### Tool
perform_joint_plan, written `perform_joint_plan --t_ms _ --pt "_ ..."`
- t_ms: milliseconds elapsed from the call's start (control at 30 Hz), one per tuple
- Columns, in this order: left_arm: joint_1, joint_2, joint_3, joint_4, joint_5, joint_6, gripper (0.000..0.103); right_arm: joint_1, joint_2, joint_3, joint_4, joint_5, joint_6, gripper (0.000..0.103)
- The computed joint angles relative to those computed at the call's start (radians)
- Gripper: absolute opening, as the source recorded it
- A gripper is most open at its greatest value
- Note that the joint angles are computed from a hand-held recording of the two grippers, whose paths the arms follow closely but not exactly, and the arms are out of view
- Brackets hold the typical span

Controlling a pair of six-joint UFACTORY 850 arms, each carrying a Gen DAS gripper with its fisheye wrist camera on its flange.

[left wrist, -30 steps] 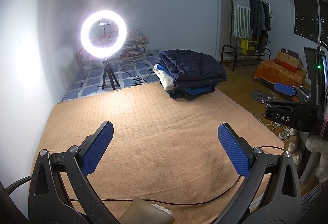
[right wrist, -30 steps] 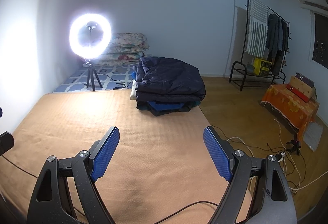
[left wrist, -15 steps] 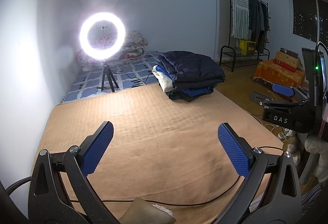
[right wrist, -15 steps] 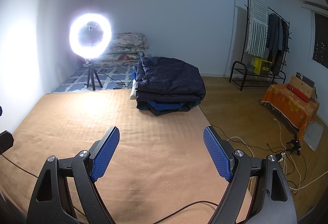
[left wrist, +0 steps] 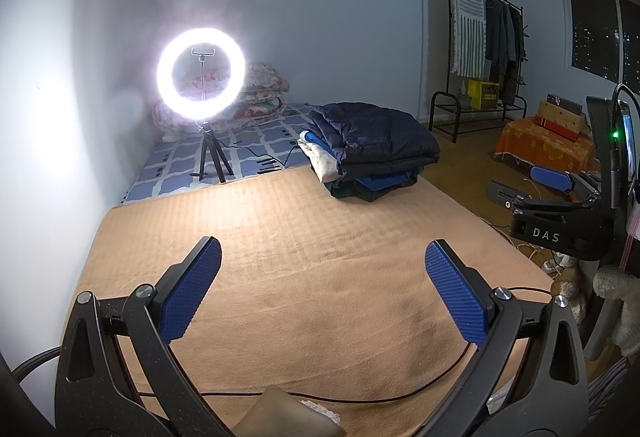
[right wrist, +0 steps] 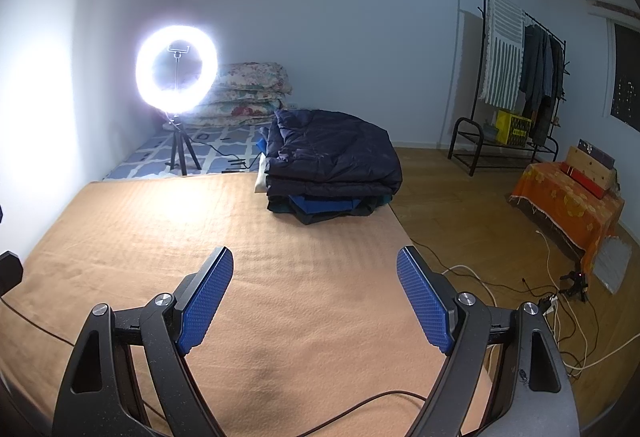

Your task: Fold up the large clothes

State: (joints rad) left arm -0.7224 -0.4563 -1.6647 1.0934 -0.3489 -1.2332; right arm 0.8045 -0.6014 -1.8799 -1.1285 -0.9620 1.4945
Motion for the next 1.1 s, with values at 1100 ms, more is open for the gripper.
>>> perform_joint_plan --t_ms 1100 --pt "-0.01 0.045 0.042 0.188 -0.049 -0.194 0.103 0.006 0.026 0.04 -0.034 -0.015 0.02 0.084"
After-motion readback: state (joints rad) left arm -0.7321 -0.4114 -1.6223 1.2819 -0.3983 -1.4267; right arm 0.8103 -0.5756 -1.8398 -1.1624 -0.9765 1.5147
